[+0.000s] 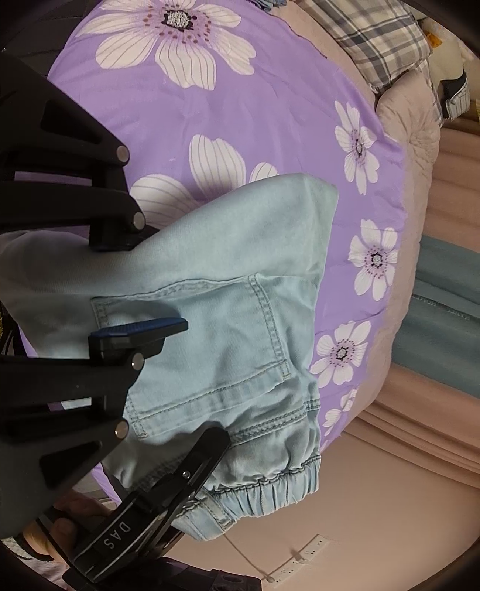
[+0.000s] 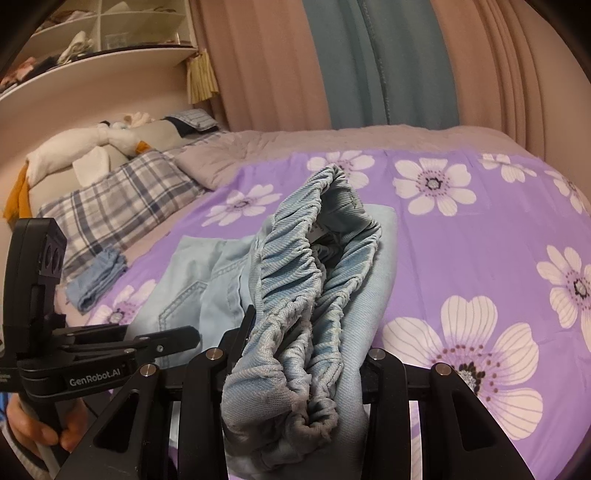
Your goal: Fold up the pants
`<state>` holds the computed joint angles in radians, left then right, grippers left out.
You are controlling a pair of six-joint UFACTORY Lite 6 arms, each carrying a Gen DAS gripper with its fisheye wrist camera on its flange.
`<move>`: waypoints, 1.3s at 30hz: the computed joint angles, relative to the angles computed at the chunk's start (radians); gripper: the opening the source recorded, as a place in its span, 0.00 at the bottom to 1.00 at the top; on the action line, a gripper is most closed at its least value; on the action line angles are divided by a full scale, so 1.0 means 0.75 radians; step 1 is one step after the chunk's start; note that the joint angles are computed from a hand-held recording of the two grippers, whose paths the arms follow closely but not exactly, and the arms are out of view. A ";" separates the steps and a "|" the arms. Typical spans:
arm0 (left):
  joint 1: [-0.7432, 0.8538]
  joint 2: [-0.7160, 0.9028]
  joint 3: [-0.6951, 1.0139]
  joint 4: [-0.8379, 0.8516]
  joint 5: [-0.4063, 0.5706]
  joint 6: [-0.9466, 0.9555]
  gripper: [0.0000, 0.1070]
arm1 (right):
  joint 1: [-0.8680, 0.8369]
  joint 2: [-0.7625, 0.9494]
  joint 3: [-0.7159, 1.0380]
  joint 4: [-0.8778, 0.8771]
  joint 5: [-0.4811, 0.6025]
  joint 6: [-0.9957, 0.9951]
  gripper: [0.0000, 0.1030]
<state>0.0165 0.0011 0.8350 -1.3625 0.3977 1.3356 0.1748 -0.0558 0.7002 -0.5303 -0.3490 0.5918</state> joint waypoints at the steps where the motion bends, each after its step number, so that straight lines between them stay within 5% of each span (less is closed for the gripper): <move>1: 0.010 -0.009 -0.004 -0.003 0.006 0.004 0.25 | 0.003 -0.004 0.001 -0.001 -0.001 -0.001 0.38; 24: 0.203 -0.122 0.002 -0.049 0.166 0.077 0.25 | 0.091 -0.059 0.065 0.055 0.023 -0.097 0.38; 39: 0.211 -0.122 0.021 -0.094 0.146 0.143 0.25 | 0.078 -0.056 0.083 0.034 -0.009 -0.106 0.38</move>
<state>0.1747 -0.0908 0.8510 -1.4332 0.5068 1.4425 0.2333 -0.0980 0.7625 -0.5047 -0.3560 0.5121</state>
